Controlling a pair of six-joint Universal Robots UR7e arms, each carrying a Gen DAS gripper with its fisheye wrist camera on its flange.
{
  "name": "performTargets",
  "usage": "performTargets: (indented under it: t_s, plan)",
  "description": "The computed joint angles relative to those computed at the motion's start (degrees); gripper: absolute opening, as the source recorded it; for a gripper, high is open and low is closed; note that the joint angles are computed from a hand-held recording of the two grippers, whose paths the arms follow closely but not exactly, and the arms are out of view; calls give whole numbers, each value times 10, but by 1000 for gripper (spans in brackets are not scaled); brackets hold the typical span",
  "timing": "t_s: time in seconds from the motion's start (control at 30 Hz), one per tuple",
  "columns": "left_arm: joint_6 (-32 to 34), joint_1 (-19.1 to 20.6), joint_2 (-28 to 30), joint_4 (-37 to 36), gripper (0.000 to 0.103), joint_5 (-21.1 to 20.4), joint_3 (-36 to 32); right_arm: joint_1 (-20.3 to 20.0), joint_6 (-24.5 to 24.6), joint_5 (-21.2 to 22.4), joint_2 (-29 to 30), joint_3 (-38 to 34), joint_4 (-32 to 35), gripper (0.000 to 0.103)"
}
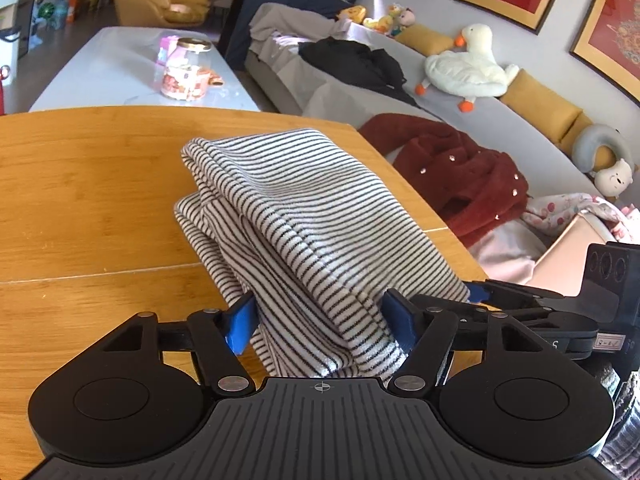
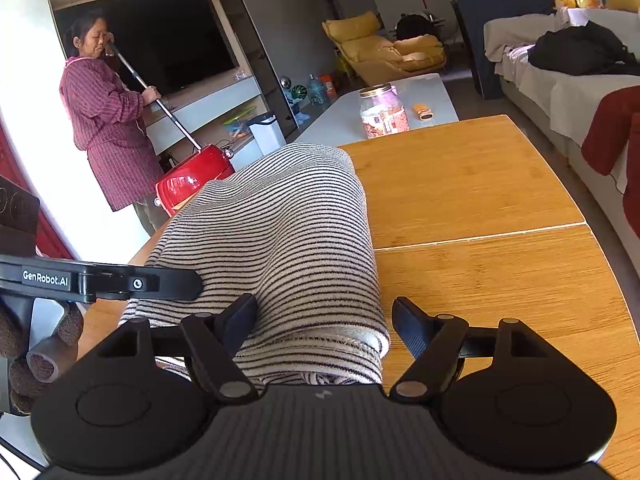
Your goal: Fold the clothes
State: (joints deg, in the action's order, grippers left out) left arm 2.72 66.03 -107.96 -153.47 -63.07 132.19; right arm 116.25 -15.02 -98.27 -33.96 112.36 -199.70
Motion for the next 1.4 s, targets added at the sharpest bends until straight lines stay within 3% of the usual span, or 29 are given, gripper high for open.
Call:
performTargets:
  t_s: [0.17,0.3,0.4,0.53,0.6,0.67,1.07,1.17,1.2,1.27,1.37,1.4]
  plan:
    - [-7,13,2,-8,73,-20,1,-6,0,11,-1,2,2,78]
    - [-5,17,3,-18,73,-23,5,5,-14,5,-9,6,6,55]
    - [-7,21,4,-24,73,-25,6,4,-26,39,-35,16,25,54]
    - [-11,28,4,-27,75,-36,10,-2,-36,24,-55,7,45,58]
    - [-6,22,6,-33,77,-27,14,-7,-9,17,-57,-12,65,70]
    - [-1,17,7,-35,77,-20,16,-19,20,36,-58,-35,102,76]
    - [25,31,12,-46,79,-33,13,-51,122,145,34,-199,297,79]
    - [30,37,12,-46,80,-41,13,-38,61,147,28,-179,253,60]
    - [33,39,12,-46,81,-44,13,-41,58,168,22,-168,235,55]
    - [38,43,13,-48,82,-51,14,-51,83,192,14,-155,224,55]
    - [36,50,20,-61,82,-62,13,-41,82,96,20,-163,225,55]
    - [32,50,21,-65,82,-63,13,-37,74,76,25,-163,214,61]
